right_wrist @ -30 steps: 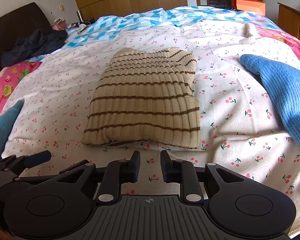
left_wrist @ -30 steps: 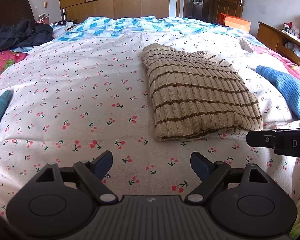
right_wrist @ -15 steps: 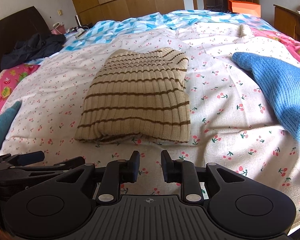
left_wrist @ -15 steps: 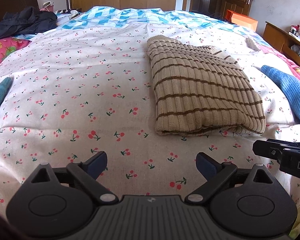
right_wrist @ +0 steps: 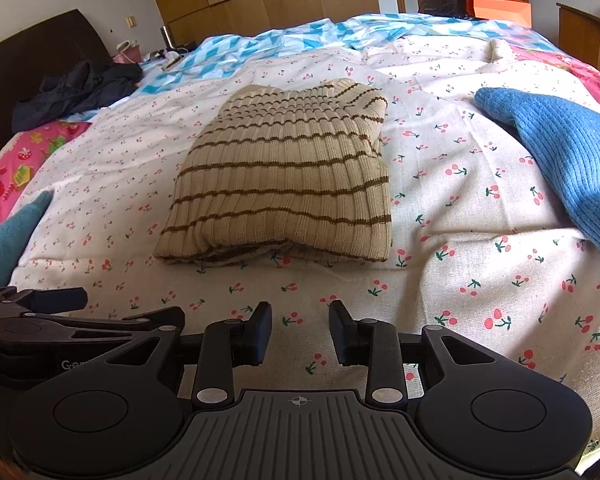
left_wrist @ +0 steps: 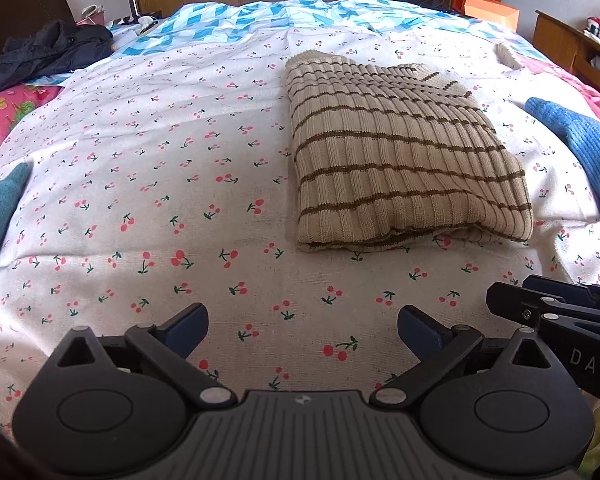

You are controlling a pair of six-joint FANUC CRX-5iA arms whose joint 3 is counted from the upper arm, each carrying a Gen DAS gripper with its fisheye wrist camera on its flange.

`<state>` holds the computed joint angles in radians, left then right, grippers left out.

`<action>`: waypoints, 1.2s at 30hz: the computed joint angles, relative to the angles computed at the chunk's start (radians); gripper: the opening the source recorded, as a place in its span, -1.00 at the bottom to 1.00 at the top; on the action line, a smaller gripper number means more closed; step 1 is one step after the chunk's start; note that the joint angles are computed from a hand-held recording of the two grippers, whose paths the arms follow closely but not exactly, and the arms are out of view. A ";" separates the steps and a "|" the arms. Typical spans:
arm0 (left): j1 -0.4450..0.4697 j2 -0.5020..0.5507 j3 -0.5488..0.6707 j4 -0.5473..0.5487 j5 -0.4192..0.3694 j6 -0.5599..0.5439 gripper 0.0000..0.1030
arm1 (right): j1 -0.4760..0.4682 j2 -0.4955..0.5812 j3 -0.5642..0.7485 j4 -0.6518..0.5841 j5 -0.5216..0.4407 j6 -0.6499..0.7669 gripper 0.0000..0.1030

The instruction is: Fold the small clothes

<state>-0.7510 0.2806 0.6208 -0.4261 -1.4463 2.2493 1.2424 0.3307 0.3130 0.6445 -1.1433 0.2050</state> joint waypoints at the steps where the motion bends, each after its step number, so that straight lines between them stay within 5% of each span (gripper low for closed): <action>1: 0.000 0.002 0.003 0.003 -0.002 -0.002 1.00 | -0.001 -0.003 -0.004 0.000 0.001 -0.004 -0.39; 36: -0.006 0.036 0.059 0.011 -0.061 0.000 1.00 | -0.003 -0.026 -0.024 -0.034 0.006 -0.025 -0.39</action>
<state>-0.7572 0.3166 0.6795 -0.4149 -1.5077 2.2489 1.2392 0.3050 0.2886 0.6107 -1.1374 0.1795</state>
